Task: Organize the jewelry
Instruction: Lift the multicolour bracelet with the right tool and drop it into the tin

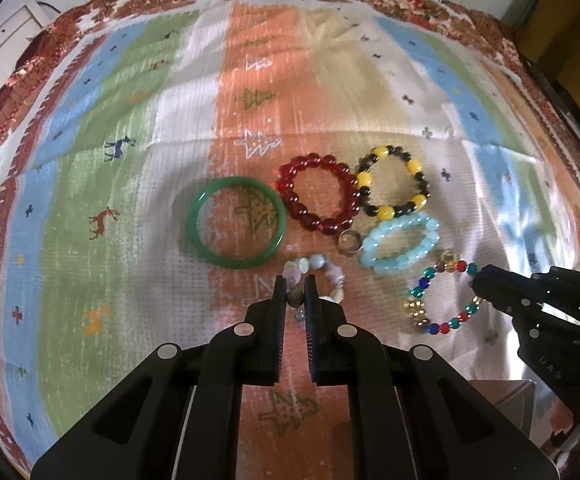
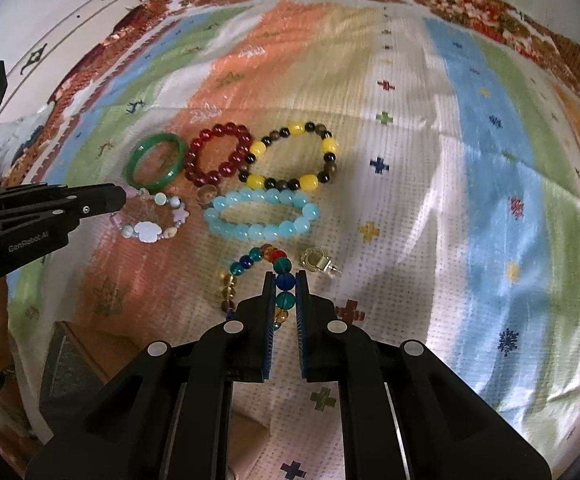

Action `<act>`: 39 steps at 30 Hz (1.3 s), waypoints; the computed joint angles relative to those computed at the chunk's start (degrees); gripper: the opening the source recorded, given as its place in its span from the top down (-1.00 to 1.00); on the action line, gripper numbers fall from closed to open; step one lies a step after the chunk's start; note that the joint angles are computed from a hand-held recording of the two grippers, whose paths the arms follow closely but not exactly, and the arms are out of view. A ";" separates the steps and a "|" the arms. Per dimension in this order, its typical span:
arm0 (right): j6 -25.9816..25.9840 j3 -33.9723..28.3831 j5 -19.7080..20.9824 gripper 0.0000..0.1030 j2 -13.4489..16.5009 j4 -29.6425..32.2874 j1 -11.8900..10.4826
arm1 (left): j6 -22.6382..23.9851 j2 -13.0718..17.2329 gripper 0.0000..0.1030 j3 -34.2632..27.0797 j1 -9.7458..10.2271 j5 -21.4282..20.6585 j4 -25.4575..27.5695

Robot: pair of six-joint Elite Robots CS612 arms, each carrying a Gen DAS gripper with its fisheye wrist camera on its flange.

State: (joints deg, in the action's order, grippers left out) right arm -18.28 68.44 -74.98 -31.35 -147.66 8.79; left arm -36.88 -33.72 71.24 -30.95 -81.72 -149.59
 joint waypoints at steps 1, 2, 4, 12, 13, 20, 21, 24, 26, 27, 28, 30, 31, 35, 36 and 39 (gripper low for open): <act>0.09 0.37 0.28 0.80 -0.24 -0.79 -0.04 | -0.02 -0.22 0.84 0.27 -0.13 0.27 -0.65; 0.21 0.71 0.39 0.80 -0.46 -1.54 -0.03 | 0.08 -0.42 0.84 0.58 -0.01 0.29 -1.27; 0.61 1.39 0.76 0.80 -0.88 -3.30 -0.07 | -0.05 -0.83 0.84 1.20 -0.15 0.46 -2.55; 1.68 3.97 0.45 0.80 -2.15 -8.73 -0.28 | 0.38 -2.02 0.84 2.77 -0.79 2.33 -5.77; 1.96 4.41 0.37 0.80 -2.34 -9.63 -0.33 | 0.40 -2.28 0.84 3.16 -0.92 2.68 -6.23; 1.78 8.10 1.62 0.80 -4.31 -15.63 -0.54 | 1.08 -4.48 0.84 6.55 -1.98 4.29 -10.63; 1.71 8.68 1.75 0.80 -4.64 -16.35 -0.56 | 1.27 -4.75 0.84 6.97 -2.15 4.59 -11.20; 1.20 10.22 2.25 0.80 -5.48 -18.42 -0.64 | 1.63 -5.48 0.84 8.02 -2.66 5.59 -12.67; 0.97 11.28 2.85 0.80 -6.05 -19.82 -0.73 | 1.88 -5.90 0.84 8.68 -2.93 5.82 -13.78; 0.99 11.89 3.10 0.80 -6.30 -20.92 -0.78 | 1.90 -6.03 0.84 8.91 -3.03 5.91 -14.15; 0.94 12.45 3.24 0.80 -6.52 -22.15 -0.80 | 1.95 -6.25 0.84 9.30 -3.19 6.08 -14.77; 0.86 13.52 3.84 0.80 -6.92 -24.46 -0.90 | 2.11 -6.59 0.84 10.09 -3.41 6.23 -15.94; 0.96 13.93 4.16 0.80 -7.08 -25.22 -0.97 | 2.29 -6.73 0.84 10.42 -3.57 6.40 -16.50; 1.49 15.91 5.85 0.80 -7.76 -28.38 -1.33 | 3.38 -7.30 0.84 11.89 -4.37 7.16 -19.02; 1.53 16.42 6.43 0.80 -7.94 -29.20 -1.44 | 3.84 -7.51 0.84 12.36 -4.67 7.73 -19.80; 1.60 17.65 7.92 0.80 -8.48 -31.93 -1.66 | 4.67 -8.09 0.84 13.60 -5.43 9.09 -22.28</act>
State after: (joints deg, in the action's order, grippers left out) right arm -16.68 86.09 -67.07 -39.83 -179.59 7.14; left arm -32.21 -41.81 84.84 -36.38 -72.64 -171.86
